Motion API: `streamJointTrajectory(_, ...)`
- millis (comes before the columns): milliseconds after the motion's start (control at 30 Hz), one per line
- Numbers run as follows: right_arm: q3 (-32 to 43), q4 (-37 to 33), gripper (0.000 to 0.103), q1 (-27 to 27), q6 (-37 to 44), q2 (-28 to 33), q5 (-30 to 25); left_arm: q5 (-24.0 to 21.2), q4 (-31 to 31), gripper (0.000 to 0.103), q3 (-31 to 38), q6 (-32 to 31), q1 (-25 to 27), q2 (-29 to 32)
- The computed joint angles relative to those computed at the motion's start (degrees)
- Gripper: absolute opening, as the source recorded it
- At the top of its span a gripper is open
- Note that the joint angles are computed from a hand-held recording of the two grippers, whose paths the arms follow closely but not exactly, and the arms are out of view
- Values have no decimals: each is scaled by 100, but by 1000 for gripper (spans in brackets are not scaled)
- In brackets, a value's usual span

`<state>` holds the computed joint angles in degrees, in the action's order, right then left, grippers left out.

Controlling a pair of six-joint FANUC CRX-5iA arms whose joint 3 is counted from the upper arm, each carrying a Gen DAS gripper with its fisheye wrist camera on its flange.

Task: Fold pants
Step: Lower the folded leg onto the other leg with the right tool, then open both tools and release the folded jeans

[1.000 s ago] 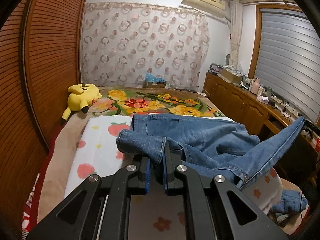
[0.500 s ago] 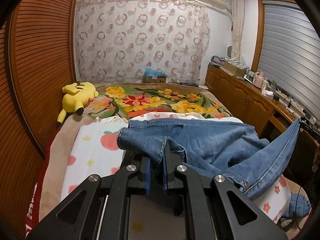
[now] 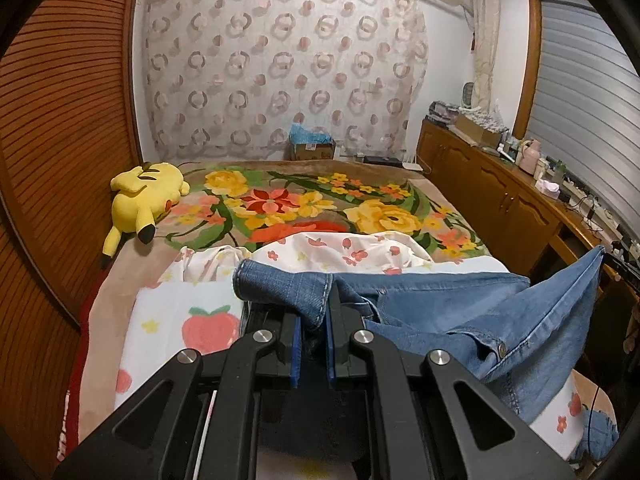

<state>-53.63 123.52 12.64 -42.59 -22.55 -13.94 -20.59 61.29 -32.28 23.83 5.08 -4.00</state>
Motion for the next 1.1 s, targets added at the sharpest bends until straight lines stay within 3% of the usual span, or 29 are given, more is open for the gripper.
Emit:
streamJointTrajectory(133, 256, -360, 3, 45, 314, 294, -51, -49, -388, 10, 391, 379, -9, 340)
streamJointTrajectory(333, 503, -1545, 3, 454, 1263, 749, -397, -225, -1171, 10, 1089, 1127, 2, 992)
streamJointTrajectory(567, 870, -3580, 3, 1115, 2682, 1163, -846, -848, -2289, 14, 1803, 2140, 88, 1531)
streamJointTrajectory(633, 918, -3954, 3, 1248, 2947, 1167, -964, -958, -2407, 19, 1873, 2200, 99, 1570)
streamJointTrajectory(767, 1203, -4762, 3, 1476, 3666, 1228, -1208, -928, -2212, 43, 1710, 1907, 152, 1442)
streamJointTrajectory(1100, 1284, -4892, 4, 1571, 3723, 1162, -1314, -981, -1818, 46, 1448, 1347, 230, 1267)
